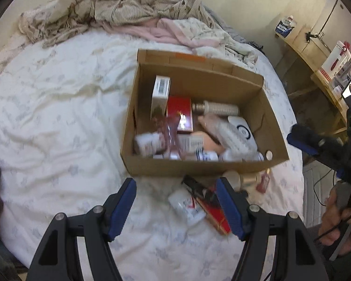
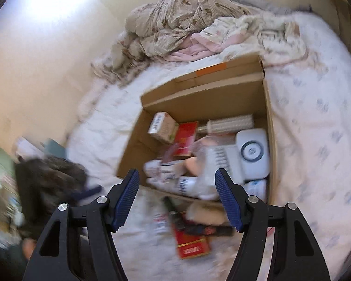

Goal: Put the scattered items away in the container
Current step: 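Grasp the red cigarette box with the right tool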

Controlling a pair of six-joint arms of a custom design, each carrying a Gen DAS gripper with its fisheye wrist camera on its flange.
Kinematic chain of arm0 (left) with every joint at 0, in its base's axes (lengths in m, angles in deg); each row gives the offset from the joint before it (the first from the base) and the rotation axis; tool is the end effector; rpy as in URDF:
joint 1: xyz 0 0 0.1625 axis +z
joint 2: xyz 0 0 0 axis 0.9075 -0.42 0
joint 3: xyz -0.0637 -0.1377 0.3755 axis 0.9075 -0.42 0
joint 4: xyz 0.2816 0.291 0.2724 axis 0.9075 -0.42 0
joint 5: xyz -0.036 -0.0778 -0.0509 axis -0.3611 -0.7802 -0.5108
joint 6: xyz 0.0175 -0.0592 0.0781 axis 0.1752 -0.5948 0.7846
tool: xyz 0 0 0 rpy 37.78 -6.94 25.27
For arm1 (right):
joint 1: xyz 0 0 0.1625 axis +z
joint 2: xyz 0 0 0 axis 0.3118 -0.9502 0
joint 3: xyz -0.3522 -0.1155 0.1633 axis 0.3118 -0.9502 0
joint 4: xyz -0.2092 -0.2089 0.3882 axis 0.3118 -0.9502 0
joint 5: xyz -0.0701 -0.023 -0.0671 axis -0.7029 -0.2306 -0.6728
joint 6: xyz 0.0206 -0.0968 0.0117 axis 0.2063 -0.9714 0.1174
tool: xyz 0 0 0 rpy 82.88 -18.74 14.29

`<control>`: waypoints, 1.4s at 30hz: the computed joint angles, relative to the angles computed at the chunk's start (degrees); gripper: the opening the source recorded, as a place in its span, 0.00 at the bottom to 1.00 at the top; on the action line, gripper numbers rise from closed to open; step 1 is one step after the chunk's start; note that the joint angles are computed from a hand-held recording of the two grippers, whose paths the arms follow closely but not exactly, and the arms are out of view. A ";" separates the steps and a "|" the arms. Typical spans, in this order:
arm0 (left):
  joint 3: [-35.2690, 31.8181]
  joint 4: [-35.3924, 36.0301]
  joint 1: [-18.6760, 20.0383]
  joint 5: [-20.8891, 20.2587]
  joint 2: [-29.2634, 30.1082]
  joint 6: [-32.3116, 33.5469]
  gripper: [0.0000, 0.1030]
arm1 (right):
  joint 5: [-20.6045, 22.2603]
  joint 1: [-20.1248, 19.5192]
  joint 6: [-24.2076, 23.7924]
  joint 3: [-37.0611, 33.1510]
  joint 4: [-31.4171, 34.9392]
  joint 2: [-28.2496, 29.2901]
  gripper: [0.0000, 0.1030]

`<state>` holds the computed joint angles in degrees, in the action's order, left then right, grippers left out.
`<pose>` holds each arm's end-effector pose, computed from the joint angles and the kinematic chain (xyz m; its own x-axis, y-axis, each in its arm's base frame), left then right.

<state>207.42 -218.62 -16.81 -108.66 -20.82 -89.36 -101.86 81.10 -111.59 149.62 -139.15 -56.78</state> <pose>-0.1502 -0.4794 0.1875 -0.8338 -0.1973 -0.5157 0.1235 0.8437 -0.5224 0.2149 -0.5197 0.1869 -0.5787 -0.8112 0.0833 -0.8147 0.5796 -0.0156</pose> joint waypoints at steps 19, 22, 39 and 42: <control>2.26 0.33 1.95 3.61 -4.91 -10.72 0.69 | -1.27 -1.63 -10.71 1.17 12.17 -3.85 0.69; 2.60 0.86 3.60 1.79 -6.33 -12.95 0.69 | -6.76 -0.70 -11.39 1.90 11.91 -2.01 0.68; -0.06 0.62 7.38 -9.73 -0.11 -6.83 0.69 | -33.62 1.14 -27.07 11.77 -17.66 10.23 0.58; -1.14 -0.71 8.43 -13.23 3.80 -5.25 0.69 | -31.94 0.66 -27.32 11.59 -14.87 8.27 0.58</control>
